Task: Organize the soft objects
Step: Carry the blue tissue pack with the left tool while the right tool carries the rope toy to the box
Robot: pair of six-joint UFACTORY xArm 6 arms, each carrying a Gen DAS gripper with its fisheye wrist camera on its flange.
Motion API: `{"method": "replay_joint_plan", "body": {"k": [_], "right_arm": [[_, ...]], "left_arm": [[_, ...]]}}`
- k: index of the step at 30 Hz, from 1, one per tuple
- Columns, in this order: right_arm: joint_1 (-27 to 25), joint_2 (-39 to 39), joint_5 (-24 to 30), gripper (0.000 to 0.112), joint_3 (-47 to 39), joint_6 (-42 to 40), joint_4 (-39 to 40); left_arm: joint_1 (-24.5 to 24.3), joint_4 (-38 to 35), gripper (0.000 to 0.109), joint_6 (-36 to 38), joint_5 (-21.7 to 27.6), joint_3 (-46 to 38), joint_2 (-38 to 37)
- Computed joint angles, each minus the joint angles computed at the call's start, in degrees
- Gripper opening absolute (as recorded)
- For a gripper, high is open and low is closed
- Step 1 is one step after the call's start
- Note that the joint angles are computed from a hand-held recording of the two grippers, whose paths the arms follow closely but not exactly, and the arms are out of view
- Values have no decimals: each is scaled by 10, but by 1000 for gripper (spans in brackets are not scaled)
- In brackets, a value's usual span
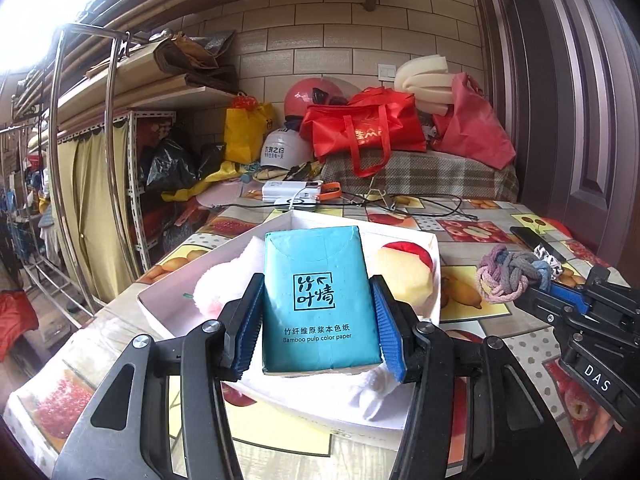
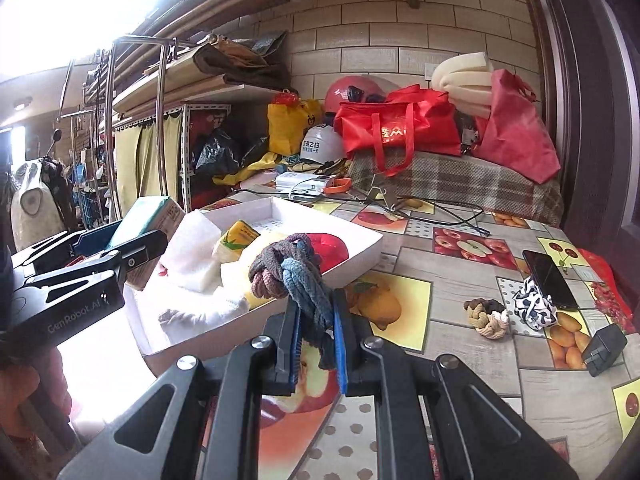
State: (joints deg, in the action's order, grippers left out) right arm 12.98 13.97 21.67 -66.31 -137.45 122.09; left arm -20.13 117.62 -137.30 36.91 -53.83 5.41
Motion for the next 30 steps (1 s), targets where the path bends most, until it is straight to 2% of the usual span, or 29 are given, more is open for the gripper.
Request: {"method": "replay_joint_plan", "body": {"k": [6,9,15,19,23,30], "right_arm": [[24,10,-5,12,-11,11,-11],[37,25,-14,12,-27,42,-40],[60,56,-39,12,-58,142,-147],[73,67,-46,12,-66,179,-204],[82,79,-42,12,-71,244,-296],[94,114,-65,12,-109,294,-357]], "left_arm": [[36,6,52,-6,-11,12,-8],[55,24,52,-11,-39,1,-1],[64,29,52,7,-47,-18,14],[78,29,52,9,-69,-33,24],[91,21,52,16,-92,-49,36],[117,15,52,27,-136,-82,60]]}}
